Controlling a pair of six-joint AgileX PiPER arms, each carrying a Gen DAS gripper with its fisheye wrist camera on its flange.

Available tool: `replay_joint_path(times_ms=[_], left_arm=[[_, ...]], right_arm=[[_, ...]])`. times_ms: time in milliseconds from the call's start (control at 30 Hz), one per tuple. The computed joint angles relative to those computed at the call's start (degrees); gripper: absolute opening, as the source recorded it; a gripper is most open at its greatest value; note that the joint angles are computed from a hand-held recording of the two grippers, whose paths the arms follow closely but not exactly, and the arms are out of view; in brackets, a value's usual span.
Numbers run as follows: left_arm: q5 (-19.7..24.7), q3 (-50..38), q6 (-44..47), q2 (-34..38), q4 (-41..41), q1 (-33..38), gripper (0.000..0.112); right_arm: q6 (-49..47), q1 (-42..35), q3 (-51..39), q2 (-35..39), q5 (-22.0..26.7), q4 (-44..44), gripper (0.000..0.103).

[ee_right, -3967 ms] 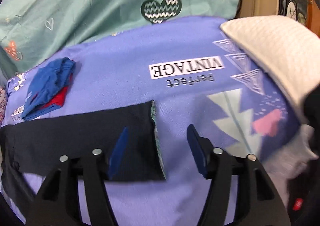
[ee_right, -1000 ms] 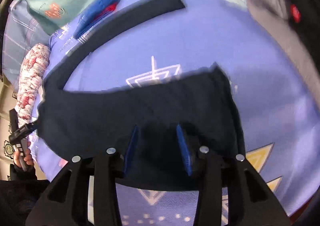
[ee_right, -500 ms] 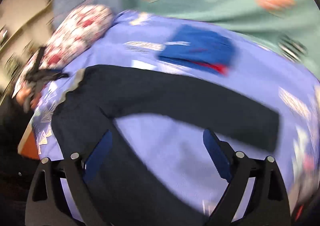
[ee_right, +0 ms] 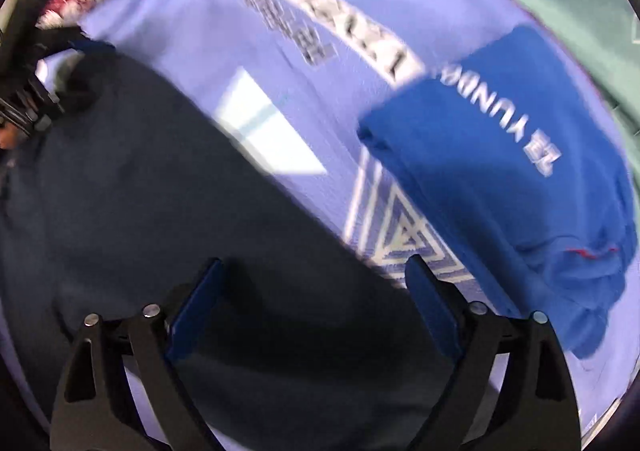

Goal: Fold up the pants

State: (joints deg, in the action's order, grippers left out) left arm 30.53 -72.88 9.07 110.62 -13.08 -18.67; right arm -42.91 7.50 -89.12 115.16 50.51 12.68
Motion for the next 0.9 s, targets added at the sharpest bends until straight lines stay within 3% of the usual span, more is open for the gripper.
replay_joint_path(times_ms=[33, 67, 100, 300, 400, 533, 567, 633, 667, 700, 767, 833, 867, 900], left_arm=[[0.7, 0.1, 1.3, -0.6, -1.7, 0.3, 0.036], [0.3, 0.9, 1.0, -1.6, -1.2, -0.1, 0.033], [0.5, 1.1, -1.1, -2.3, 1.3, -1.0, 0.030], [-0.8, 7.3, -1.9, -12.3, 1.8, -4.4, 0.019], [-2.1, 12.5, -2.6, -19.5, 1.7, -6.5, 0.019], [-2.8, 19.4, -9.2, -28.4, 6.7, -12.2, 0.019], [-3.4, 21.7, -13.8, -30.7, 11.3, -14.6, 0.022], [-4.5, 25.4, -23.5, -33.1, 20.8, -17.2, 0.039], [-5.0, 27.0, -26.0, -33.2, 22.3, -17.0, 0.060], [-6.0, 28.8, -26.2, -33.3, 21.6, -15.8, 0.068], [-7.2, 32.5, -20.7, -33.9, 13.2, -11.6, 0.068], [-7.6, 35.6, -13.7, -36.0, 3.1, -8.6, 0.068], [-7.2, 36.9, -12.1, -37.5, -0.7, -7.7, 0.069], [-6.7, 38.0, -9.9, -38.9, -4.6, -6.8, 0.074]], right_arm=[[-0.4, -0.4, 0.2, -0.2, -0.5, 0.2, 0.083], [-1.4, -0.9, -0.2, -0.3, 0.5, 1.6, 0.060], [-2.2, -1.5, -0.8, -0.5, 2.1, 3.0, 0.008], [-4.0, -0.3, 14.0, -12.0, -4.3, 0.6, 0.005], [-7.7, -2.0, 24.0, -21.6, -6.6, 4.2, 0.003], [-14.1, -6.9, 38.7, -39.1, -5.6, 10.9, 0.001], [-13.1, -6.5, 42.0, -43.0, -5.9, 11.2, 0.001], [-13.4, -6.4, 49.2, -51.7, -3.5, 15.4, 0.000], [-14.6, -6.5, 53.8, -57.5, -1.5, 18.1, 0.000], [-13.5, -4.7, 58.1, -62.4, -1.2, 18.8, 0.000], [-13.2, -3.1, 65.1, -68.6, -0.3, 22.0, 0.000], [-18.9, -9.4, 70.7, -70.2, 1.4, 30.8, 0.001], [-22.2, -15.1, 72.2, -68.8, 3.3, 34.4, 0.016], [-24.8, -20.9, 73.0, -67.4, 5.0, 37.0, 0.044]])
